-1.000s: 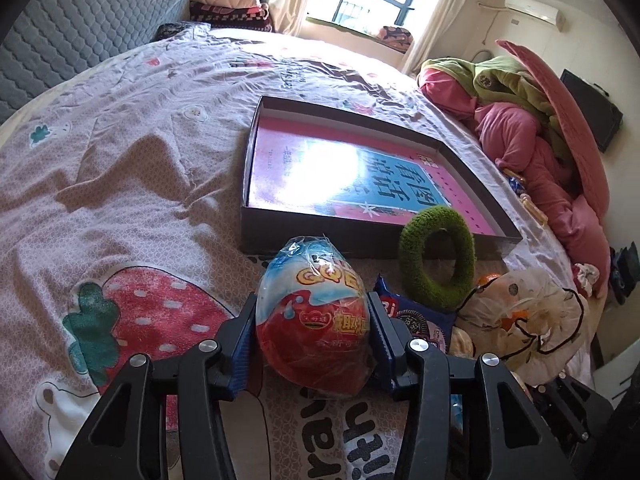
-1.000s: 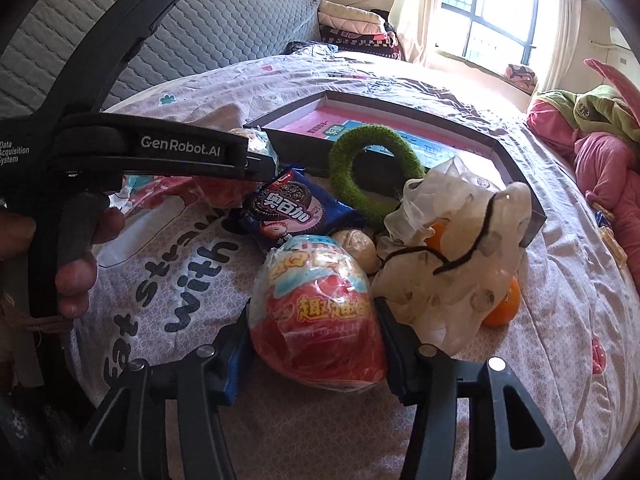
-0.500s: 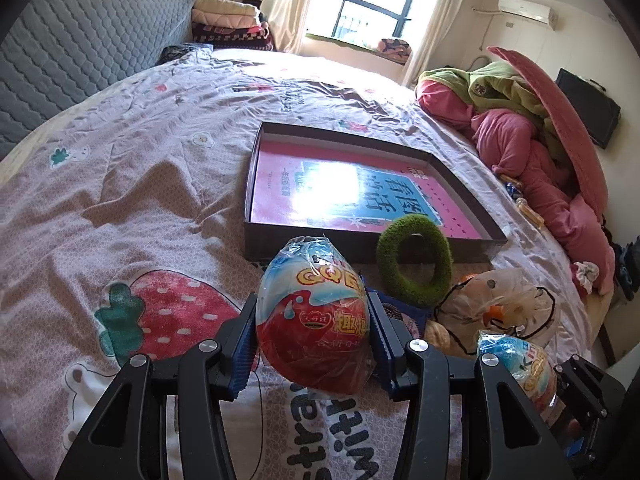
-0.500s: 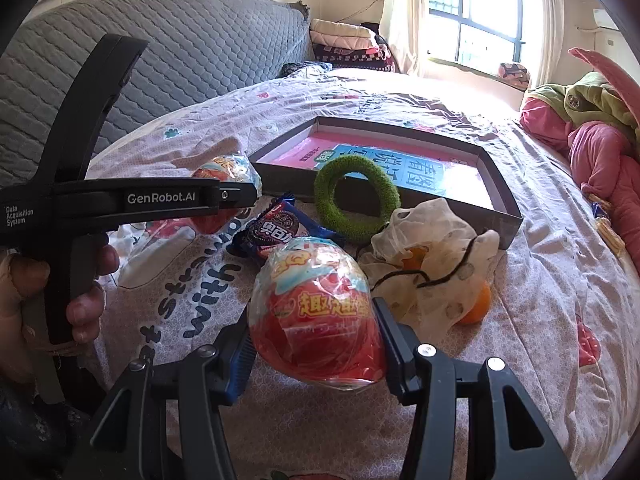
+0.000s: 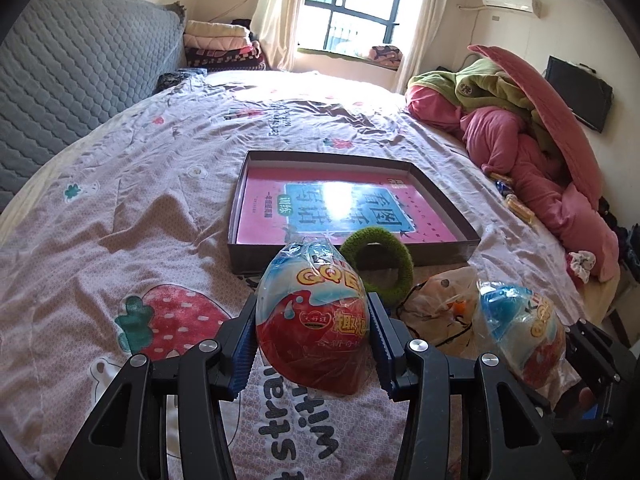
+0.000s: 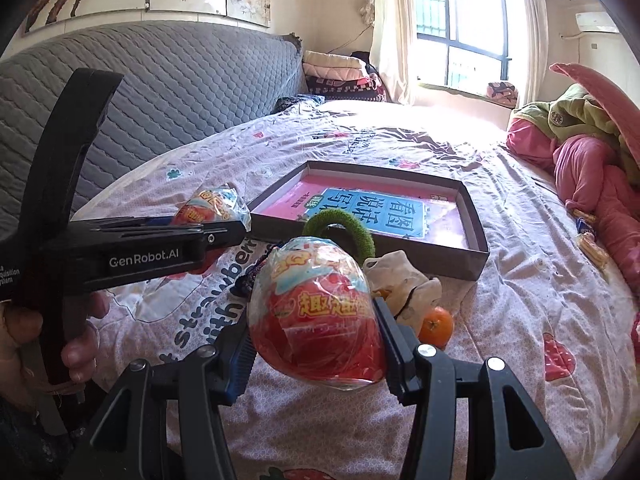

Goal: Organize objects
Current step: 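Lift both held eggs and carry them over the pink tray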

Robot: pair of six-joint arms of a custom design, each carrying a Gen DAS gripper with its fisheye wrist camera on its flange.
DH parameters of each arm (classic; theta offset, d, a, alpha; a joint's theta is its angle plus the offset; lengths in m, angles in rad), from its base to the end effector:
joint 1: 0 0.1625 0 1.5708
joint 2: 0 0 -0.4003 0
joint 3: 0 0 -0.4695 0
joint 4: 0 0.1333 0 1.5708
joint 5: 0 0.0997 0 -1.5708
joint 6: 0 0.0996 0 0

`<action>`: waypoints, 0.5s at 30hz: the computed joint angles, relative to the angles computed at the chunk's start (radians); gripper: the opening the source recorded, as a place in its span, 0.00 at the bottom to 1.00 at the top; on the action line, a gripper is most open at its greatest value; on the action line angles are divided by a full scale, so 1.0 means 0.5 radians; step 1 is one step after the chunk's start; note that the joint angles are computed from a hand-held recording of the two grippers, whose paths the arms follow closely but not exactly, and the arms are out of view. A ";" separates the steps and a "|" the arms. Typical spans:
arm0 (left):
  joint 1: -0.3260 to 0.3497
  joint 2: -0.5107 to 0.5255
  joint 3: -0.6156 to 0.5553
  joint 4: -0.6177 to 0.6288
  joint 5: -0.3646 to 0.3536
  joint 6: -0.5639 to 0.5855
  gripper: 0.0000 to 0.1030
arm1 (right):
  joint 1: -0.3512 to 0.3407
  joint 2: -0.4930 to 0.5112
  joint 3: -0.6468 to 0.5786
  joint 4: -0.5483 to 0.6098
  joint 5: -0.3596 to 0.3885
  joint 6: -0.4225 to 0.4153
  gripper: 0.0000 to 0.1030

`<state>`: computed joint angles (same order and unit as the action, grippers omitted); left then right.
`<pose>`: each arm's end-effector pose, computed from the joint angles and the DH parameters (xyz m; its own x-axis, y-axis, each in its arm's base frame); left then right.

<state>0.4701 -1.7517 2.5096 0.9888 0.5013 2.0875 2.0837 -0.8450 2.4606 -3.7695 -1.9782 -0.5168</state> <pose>-0.0449 -0.2703 0.2039 -0.8031 -0.1418 -0.5787 0.3633 0.6533 -0.6643 0.2674 -0.2835 -0.0286 -0.5862 -0.5858 0.5596 -0.8043 0.5037 -0.3153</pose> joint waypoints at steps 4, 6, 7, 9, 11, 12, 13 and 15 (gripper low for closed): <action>-0.083 0.092 0.006 0.123 0.003 -0.195 0.50 | -0.020 -0.041 -0.006 0.024 0.033 0.011 0.52; -0.105 0.107 -0.004 0.164 -0.004 -0.240 0.50 | -0.029 -0.053 -0.022 0.042 0.027 0.012 0.52; -0.116 0.113 -0.009 0.187 -0.014 -0.267 0.50 | -0.037 -0.062 -0.029 0.056 0.030 0.015 0.52; -0.121 0.124 -0.039 0.216 -0.032 -0.279 0.50 | -0.049 -0.088 -0.041 0.073 0.040 0.011 0.52; -0.126 0.124 -0.073 0.228 -0.048 -0.260 0.50 | -0.056 -0.112 -0.040 0.053 0.030 0.000 0.52; -0.129 0.130 -0.091 0.230 -0.055 -0.245 0.50 | -0.063 -0.132 -0.034 0.047 0.033 -0.009 0.52; -0.127 0.139 -0.111 0.231 -0.063 -0.228 0.49 | -0.069 -0.145 -0.030 0.041 0.025 -0.016 0.52; -0.123 0.164 -0.157 0.222 -0.070 -0.163 0.50 | -0.086 -0.174 -0.025 0.047 0.006 0.000 0.52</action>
<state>0.4087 -1.6697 2.4312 1.0997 0.4663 2.0059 2.0408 -0.9320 2.4482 -3.7461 -1.9751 -0.5165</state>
